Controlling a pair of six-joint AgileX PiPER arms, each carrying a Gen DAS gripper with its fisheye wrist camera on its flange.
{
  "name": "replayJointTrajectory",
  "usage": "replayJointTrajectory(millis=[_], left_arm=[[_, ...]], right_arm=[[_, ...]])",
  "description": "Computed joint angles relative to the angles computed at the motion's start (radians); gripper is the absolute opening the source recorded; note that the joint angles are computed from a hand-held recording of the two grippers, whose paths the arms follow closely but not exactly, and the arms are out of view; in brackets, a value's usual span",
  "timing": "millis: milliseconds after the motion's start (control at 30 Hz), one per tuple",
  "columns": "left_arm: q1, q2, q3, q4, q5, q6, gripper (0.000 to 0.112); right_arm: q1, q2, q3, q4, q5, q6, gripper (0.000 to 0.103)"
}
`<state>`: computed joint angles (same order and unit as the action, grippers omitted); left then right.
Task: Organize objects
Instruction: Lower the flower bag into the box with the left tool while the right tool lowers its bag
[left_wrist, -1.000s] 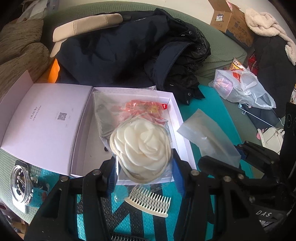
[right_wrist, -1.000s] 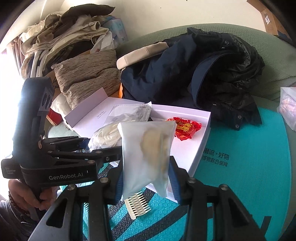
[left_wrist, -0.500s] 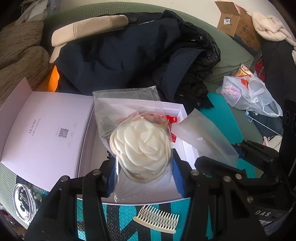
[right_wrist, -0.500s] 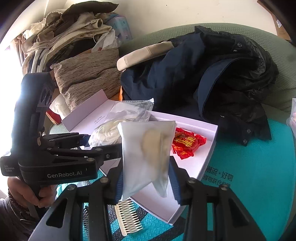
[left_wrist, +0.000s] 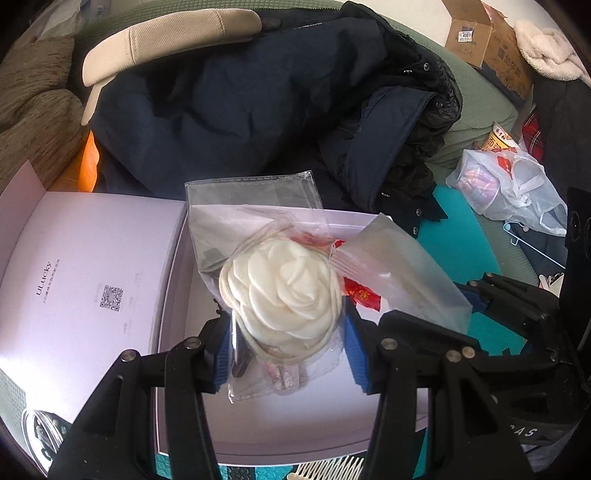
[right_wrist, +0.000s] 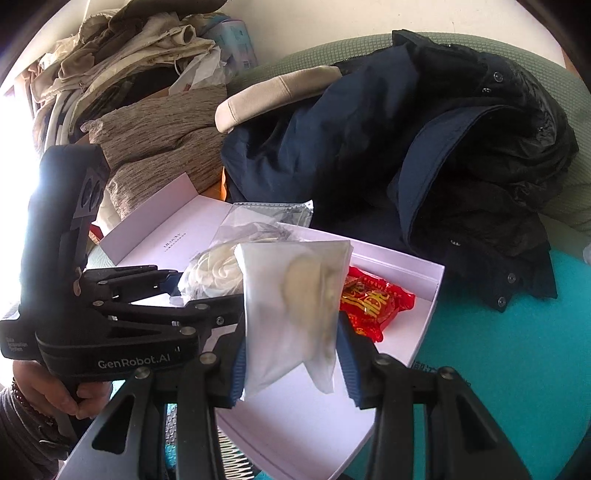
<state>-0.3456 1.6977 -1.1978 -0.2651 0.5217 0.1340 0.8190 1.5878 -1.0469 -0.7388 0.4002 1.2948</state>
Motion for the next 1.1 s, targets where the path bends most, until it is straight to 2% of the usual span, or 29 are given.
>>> replayJointTrajectory(millis=[367, 600, 967, 1100], left_arm=[[-0.005, 0.139, -0.130, 0.064, 0.004, -0.024, 0.049], [0.002, 0.220, -0.201, 0.068, 0.016, -0.018, 0.049], [-0.002, 0.302, -0.253, 0.105, 0.028, -0.049, 0.050], [0.011, 0.322, -0.244, 0.092, 0.027, -0.044, 0.050]], right_arm=[[-0.070, 0.078, -0.059, 0.062, -0.015, -0.106, 0.043], [-0.127, 0.129, -0.082, 0.159, -0.040, -0.218, 0.043], [-0.174, 0.199, -0.114, 0.272, -0.036, -0.331, 0.043], [-0.175, 0.209, -0.116, 0.272, -0.052, -0.333, 0.047]])
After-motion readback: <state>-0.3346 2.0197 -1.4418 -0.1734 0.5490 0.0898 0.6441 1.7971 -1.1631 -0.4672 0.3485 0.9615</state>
